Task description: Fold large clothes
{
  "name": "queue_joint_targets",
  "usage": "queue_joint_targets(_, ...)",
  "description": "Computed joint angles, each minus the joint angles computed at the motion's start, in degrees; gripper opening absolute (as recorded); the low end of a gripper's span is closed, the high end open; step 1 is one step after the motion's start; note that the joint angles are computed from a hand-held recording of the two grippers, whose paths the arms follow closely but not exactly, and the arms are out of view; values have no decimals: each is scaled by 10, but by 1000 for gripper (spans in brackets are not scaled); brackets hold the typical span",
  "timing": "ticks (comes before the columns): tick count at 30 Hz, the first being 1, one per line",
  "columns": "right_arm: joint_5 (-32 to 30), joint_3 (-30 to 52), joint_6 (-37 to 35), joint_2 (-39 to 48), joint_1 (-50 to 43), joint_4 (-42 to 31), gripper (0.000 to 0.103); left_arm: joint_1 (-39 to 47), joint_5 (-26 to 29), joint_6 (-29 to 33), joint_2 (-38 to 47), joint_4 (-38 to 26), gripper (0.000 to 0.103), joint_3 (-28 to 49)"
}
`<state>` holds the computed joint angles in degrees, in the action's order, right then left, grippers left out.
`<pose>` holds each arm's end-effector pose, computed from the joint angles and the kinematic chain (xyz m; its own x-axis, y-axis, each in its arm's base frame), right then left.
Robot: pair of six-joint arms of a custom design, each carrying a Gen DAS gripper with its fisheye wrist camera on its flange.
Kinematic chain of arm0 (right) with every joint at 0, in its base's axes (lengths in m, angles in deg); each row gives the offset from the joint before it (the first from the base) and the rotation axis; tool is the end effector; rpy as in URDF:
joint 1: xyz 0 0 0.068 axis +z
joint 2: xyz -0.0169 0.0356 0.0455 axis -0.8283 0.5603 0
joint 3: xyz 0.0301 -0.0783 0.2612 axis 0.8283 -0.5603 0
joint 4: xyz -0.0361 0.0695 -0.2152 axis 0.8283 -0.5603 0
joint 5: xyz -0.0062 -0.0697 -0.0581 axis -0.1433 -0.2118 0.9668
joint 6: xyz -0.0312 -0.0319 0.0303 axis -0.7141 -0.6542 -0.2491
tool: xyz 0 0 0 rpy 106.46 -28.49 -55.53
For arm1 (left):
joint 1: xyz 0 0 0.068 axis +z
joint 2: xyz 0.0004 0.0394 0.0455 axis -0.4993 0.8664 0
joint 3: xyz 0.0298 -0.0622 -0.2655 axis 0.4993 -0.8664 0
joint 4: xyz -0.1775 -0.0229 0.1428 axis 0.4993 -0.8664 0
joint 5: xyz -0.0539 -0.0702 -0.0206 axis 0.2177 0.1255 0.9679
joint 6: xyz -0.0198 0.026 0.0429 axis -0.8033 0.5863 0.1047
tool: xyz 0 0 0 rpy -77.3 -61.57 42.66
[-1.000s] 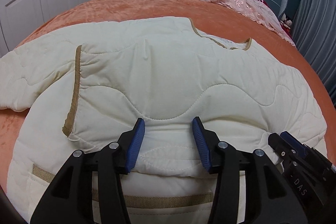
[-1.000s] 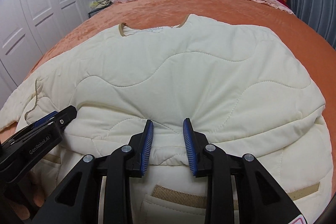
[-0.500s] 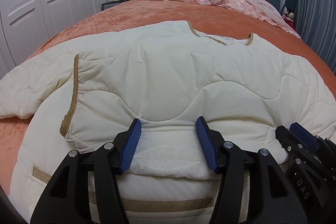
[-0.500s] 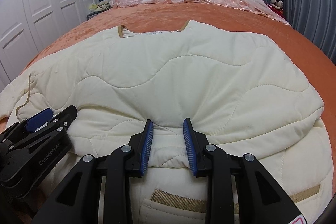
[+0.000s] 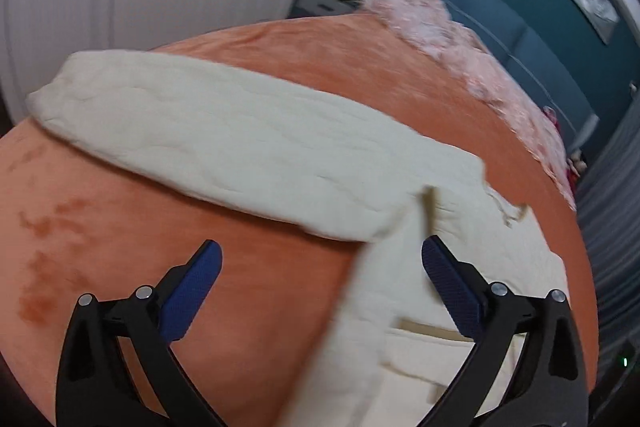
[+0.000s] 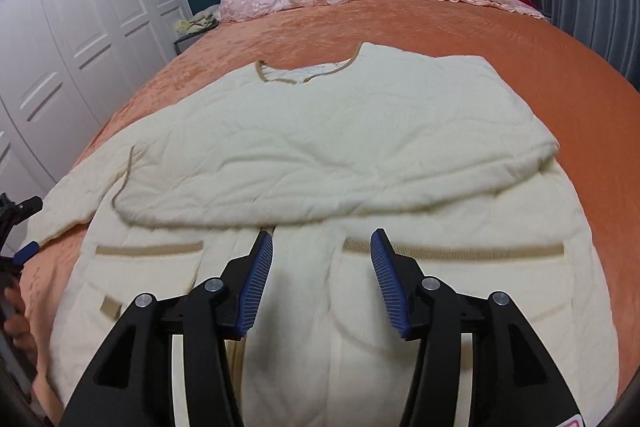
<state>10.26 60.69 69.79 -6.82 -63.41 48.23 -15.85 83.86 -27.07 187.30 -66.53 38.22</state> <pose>0.2240 -0.0277 0.2361 -0.7131 0.3152 -0.6262 0.2625 0.9483 0.1784 0.3355 0.0727 0.2558 -0.7197 -0.3926 -0.5726 -0.1948 0.9058 -0.3763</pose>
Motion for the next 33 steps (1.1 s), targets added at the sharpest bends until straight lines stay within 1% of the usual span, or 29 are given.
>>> queue_joint_targets(2,20,-27,28,-56,43,-41,51,105,12,7,71,-41,97,76)
queue_joint_targets(4,34,-44,60,-93,83,-72,51,182,24,-6,141,-65,96,153)
queue_joint_targets(7,61,-54,103,-116,142,-106,51,232,25,-19,231,-103,94,271)
queue_joint_targets(8,66,-52,114,-111,158,-116,51,236,25,-16,250,-104,90,294)
queue_joint_targets(9,71,-51,124,-108,171,-122,51,232,13,-12,261,-103,88,310)
queue_joint_targets(10,76,-49,131,-106,181,-127,51,222,-5,-6,271,-106,76,328)
queue_joint_targets(11,78,-48,133,-107,185,-131,51,213,-4,4,284,-126,37,356)
queue_joint_targets(12,80,-45,135,-109,188,-136,51,203,6,12,303,-165,20,402)
queue_joint_targets(13,81,-42,136,-111,189,-141,51,186,1,7,303,-179,7,420)
queue_joint_targets(15,74,-37,128,-122,177,-151,51,145,4,13,257,-162,6,406)
queue_joint_targets(16,72,-35,123,-128,171,-155,51,115,-2,23,224,-158,5,397)
queue_joint_targets(18,64,-32,111,-144,153,-163,51,34,-12,31,164,-160,5,405)
queue_joint_targets(20,54,-32,96,-165,133,-170,51,-55,-6,24,124,-178,5,440)
queue_joint_targets(22,42,-31,75,-184,105,-180,51,-161,-6,4,96,-193,5,471)
queue_joint_targets(23,33,-31,59,-192,86,-184,51,-219,-10,-5,93,-208,7,493)
queue_joint_targets(24,25,-32,45,-198,67,-187,51,-276,-22,-14,87,-214,9,497)
queue_joint_targets(25,16,-33,29,-206,45,-191,52,-331,-30,-25,84,-210,16,492)
queue_joint_targets(26,4,-32,10,-212,19,-195,54,-381,-43,-39,75,-190,39,464)
queue_joint_targets(27,-15,-32,-17,-218,-18,-198,57,-425,-62,-57,58,-152,57,411)
queue_joint_targets(28,-35,-30,-45,-221,-59,-200,59,-458,-86,-78,46,-116,81,362)
queue_joint_targets(29,-63,-27,-76,-220,-109,-202,60,-481,-101,-101,30,-75,87,305)
queue_joint_targets(30,-92,-23,-102,-215,-153,-203,62,-494,-101,-122,14,-37,87,248)
queue_joint_targets(31,-118,-20,-129,-204,-197,-200,63,-498,-95,-135,12,-24,87,217)
queue_joint_targets(33,-156,-9,-169,-168,-264,-189,64,-480,-76,-149,11,-22,87,170)
